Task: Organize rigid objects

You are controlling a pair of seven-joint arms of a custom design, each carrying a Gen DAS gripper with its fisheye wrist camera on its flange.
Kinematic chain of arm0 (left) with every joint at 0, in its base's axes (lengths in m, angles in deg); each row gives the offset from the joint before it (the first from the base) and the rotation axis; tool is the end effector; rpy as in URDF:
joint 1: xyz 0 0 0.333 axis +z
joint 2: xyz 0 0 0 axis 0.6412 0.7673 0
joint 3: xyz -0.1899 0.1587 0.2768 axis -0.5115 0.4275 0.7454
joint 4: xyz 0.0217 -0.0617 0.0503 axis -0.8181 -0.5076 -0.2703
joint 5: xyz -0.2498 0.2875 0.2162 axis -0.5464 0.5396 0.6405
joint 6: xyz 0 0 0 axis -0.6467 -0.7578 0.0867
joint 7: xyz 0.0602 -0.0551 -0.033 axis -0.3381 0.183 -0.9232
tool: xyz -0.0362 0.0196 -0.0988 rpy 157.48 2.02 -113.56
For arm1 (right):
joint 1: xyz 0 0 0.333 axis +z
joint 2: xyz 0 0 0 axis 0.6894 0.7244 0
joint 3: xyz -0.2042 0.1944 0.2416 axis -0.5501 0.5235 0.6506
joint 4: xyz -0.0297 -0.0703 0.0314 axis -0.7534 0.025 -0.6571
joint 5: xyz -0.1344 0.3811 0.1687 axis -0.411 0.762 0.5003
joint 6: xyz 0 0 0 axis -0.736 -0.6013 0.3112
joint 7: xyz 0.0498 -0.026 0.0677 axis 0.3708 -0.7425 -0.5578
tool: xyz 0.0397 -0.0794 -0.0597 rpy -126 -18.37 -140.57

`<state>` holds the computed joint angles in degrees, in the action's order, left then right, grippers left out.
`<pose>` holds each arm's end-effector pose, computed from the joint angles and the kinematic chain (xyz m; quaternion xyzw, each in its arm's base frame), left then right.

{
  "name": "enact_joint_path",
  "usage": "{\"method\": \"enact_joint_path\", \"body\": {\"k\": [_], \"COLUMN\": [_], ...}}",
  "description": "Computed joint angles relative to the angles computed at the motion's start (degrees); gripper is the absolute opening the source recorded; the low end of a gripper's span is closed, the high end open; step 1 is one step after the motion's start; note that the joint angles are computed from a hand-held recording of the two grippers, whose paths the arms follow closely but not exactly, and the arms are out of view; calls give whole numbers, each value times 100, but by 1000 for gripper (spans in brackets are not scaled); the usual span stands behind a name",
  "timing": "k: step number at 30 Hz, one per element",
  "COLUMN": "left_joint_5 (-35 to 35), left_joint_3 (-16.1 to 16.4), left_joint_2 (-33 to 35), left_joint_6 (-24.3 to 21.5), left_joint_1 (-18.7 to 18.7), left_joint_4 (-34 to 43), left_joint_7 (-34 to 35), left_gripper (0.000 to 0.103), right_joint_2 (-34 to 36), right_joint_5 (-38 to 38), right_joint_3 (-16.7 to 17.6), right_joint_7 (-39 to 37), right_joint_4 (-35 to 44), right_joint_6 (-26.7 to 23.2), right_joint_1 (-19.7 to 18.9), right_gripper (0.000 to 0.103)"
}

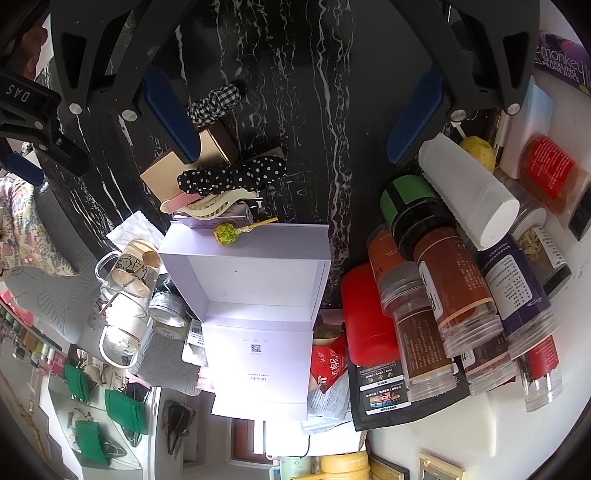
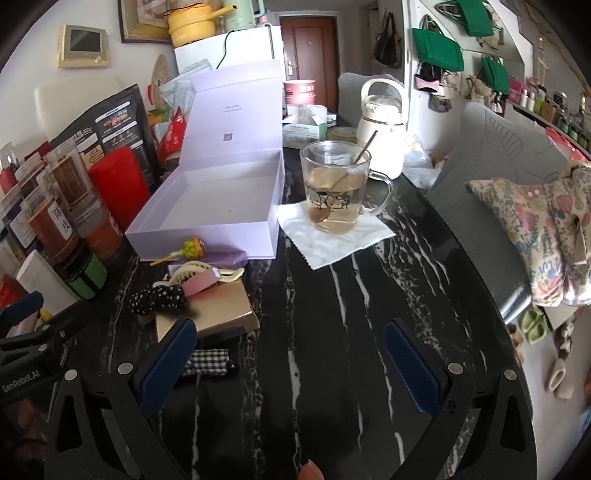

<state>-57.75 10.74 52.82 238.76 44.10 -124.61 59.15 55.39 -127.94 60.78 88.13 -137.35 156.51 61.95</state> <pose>0.6748 -0.0664 0.4613 -0.5251 0.7676 -0.3036 0.2069 0.5957 0.2330 0.4471 -0.5137 0.7706 -0.2822 0.2503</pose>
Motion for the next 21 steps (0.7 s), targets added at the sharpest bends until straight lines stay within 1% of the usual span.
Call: {"method": "enact_joint_path", "body": {"k": [21], "left_joint_5": [-19], "left_joint_3": [1], "left_joint_2": [-26], "left_joint_6": [-43], "left_joint_1": [3], "left_joint_4": [-14], "left_joint_7": [45], "left_gripper": [103], "right_joint_2": [-79], "right_joint_5": [-96], "right_joint_3": [27], "right_joint_7": [112], "right_joint_4": [-77], "right_joint_6": [-8], "right_joint_1": [-20], "right_gripper": [103]}}
